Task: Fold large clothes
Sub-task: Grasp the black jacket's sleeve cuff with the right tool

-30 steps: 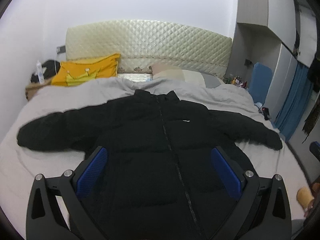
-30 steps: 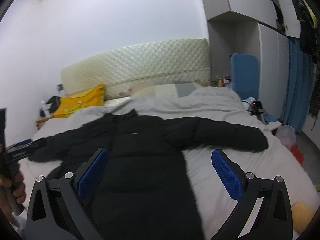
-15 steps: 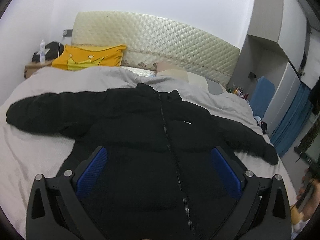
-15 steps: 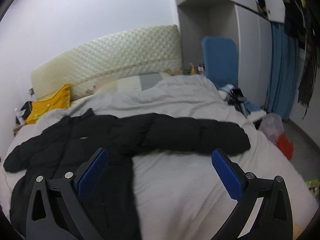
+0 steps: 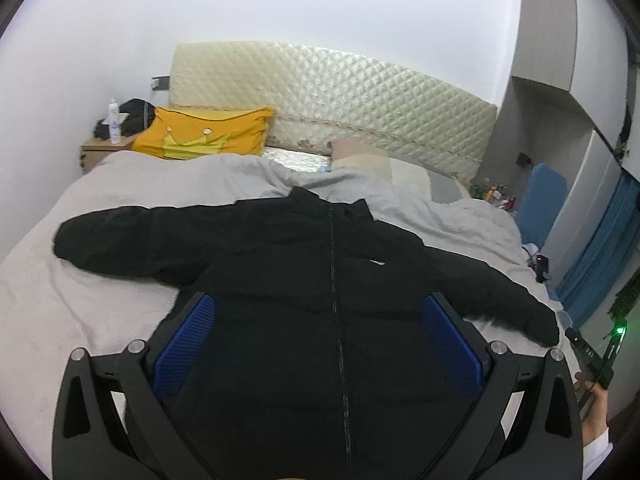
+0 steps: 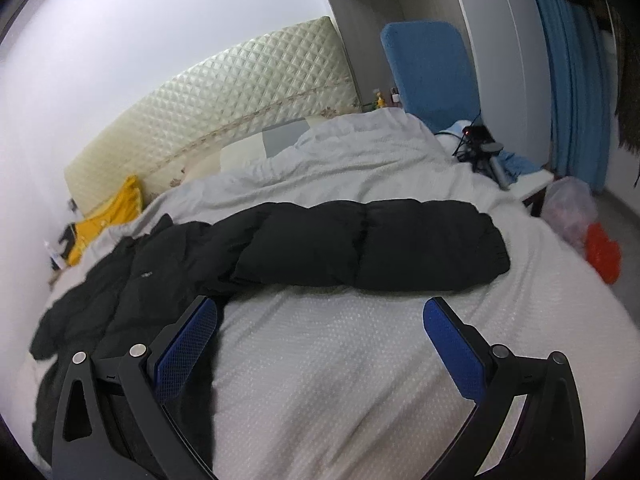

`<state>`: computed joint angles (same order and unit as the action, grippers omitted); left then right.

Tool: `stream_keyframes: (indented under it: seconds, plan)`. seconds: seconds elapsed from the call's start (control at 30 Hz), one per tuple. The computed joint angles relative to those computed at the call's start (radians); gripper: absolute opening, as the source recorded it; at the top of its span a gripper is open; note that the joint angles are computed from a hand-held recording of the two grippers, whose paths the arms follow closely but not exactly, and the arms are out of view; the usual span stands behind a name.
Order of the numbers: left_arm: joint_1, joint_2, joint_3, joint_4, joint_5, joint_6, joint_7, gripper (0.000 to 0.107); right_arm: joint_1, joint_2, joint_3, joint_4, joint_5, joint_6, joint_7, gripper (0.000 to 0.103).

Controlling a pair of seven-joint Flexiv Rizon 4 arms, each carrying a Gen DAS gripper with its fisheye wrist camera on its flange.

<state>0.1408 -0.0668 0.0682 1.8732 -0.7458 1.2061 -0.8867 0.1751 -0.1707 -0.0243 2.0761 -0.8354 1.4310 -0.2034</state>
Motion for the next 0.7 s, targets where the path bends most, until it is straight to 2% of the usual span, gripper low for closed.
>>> stream_keyframes:
  seconds: [0.1, 0.17, 0.3, 0.4, 0.5, 0.63, 0.7]
  plan:
    - [-0.004, 0.019, 0.012, 0.004, 0.067, 0.001, -0.07, 0.103, -0.018, -0.036, 0.013, -0.01, 0.088, 0.028, -0.041, 0.103]
    - [-0.002, 0.02, 0.022, -0.001, 0.131, -0.001, -0.142, 0.103, -0.036, -0.077, 0.032, -0.019, 0.204, 0.067, -0.073, 0.103]
    - [0.007, 0.002, 0.028, -0.01, 0.209, 0.0, -0.195, 0.103, -0.066, -0.149, 0.055, -0.031, 0.39, 0.108, -0.102, 0.103]
    - [0.018, -0.035, 0.026, -0.034, 0.256, 0.019, -0.228, 0.103, -0.044, -0.206, 0.004, -0.025, 0.476, 0.183, -0.055, 0.102]
    - [0.035, -0.086, 0.006, -0.075, 0.243, 0.031, -0.221, 0.103, 0.013, -0.263, -0.078, -0.034, 0.554, 0.25, -0.012, 0.102]
    - [0.041, -0.161, -0.007, -0.129, 0.286, 0.075, -0.23, 0.103, 0.206, -0.328, -0.317, -0.035, 0.672, 0.333, 0.045, 0.102]
    - [0.054, -0.206, -0.025, -0.151, 0.285, 0.112, -0.215, 0.103, 0.257, -0.355, -0.384, -0.053, 0.715, 0.338, 0.042, 0.102]
